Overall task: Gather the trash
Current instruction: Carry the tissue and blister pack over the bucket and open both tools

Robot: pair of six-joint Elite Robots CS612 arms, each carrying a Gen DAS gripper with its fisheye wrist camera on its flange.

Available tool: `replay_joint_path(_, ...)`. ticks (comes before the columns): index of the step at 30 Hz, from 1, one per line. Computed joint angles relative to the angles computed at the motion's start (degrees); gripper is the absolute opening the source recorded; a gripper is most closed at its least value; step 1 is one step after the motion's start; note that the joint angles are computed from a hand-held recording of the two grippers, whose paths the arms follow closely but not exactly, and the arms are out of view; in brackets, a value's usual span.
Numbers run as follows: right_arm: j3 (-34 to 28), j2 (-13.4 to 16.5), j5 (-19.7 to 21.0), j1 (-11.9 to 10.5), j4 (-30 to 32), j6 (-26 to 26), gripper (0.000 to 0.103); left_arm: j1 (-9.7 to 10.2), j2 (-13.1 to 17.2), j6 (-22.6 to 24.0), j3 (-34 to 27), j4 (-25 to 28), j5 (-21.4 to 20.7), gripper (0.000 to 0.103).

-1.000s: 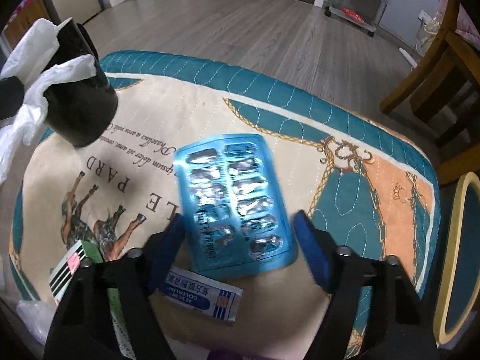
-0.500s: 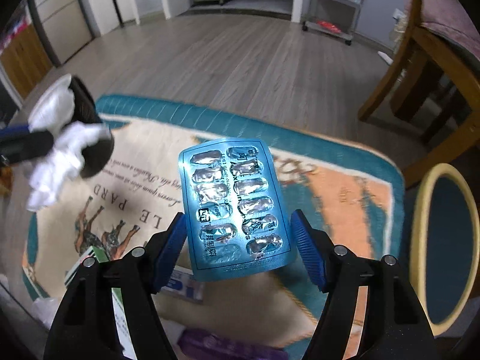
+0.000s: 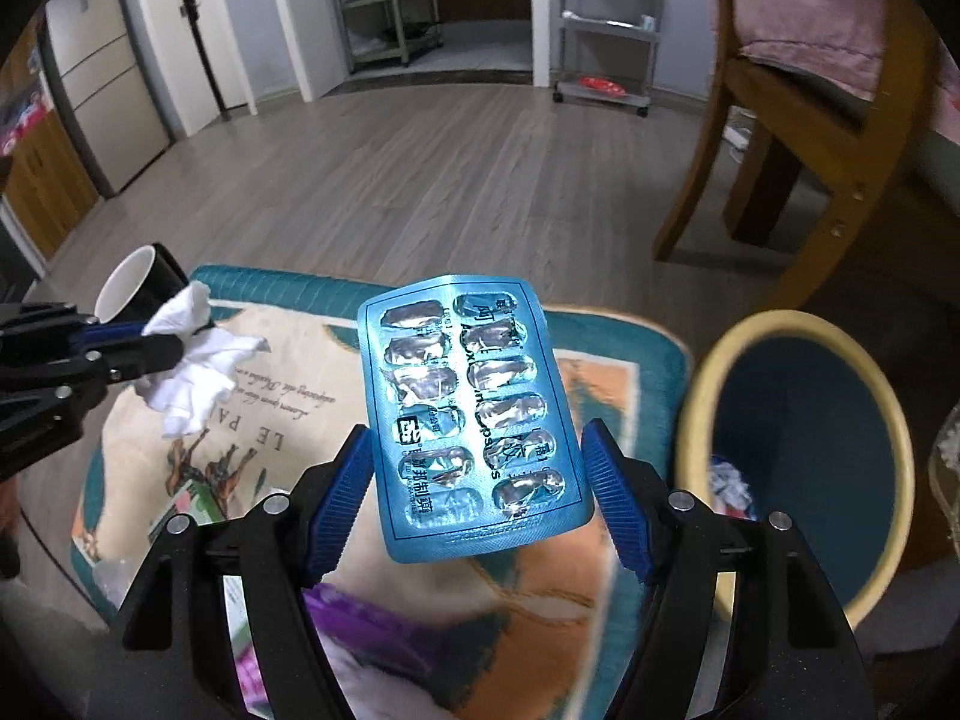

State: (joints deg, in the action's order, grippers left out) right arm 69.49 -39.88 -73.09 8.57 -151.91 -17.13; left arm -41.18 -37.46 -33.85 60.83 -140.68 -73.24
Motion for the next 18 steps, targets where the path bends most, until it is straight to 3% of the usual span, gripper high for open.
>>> replay_joint_path(8,2.56,-1.56,-1.12,-3.33,-2.76,3.62,0.072,-1.08,4.11,3.01,-7.74,2.61,-0.72,0.01)
replay_joint_path(18,3.96,-1.49,-6.5,-7.53,-3.63,11.57,0.072,-2.58,13.08,7.19,-24.06,7.85,-3.65,0.01)
